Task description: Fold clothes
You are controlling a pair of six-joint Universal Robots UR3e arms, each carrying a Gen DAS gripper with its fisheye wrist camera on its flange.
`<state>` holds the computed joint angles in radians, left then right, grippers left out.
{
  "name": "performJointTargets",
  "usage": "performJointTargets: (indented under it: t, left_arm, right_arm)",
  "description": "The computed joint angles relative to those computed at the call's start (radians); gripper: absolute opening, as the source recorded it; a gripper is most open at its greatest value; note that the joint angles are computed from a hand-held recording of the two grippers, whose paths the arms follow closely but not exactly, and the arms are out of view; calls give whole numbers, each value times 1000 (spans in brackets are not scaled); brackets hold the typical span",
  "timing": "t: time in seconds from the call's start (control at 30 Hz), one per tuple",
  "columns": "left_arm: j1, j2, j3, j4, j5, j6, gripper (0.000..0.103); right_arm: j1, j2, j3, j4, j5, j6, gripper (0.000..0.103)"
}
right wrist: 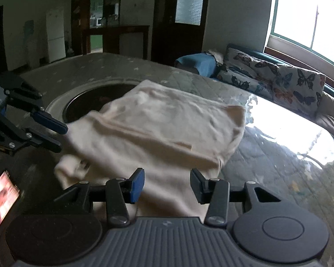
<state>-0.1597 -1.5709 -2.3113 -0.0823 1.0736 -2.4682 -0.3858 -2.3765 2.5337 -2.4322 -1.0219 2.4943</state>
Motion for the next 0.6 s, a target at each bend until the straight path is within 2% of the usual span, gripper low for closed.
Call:
performJointTargets:
  t: [0.17, 0.3, 0.43, 0.53, 0.6]
  left_arm:
    - [-34, 16, -57, 52, -8, 99, 27]
    - [-112, -87, -20, 155, 75, 79, 27]
    - [-137, -138, -13, 218, 99, 72, 27]
    - [-143, -159, -23, 273, 110, 50, 14]
    - [-140, -163, -21, 284, 109, 20, 9]
  right_arm:
    - [-88, -210, -14, 293, 43, -127, 49]
    - [-103, -275, -19, 384, 40, -176, 50]
    - [-85, -309, -6, 393, 14, -203, 54]
    - [-46, -309, 20, 345, -22, -224, 56]
    - [-21, -302, 41, 301, -34, -232, 58]
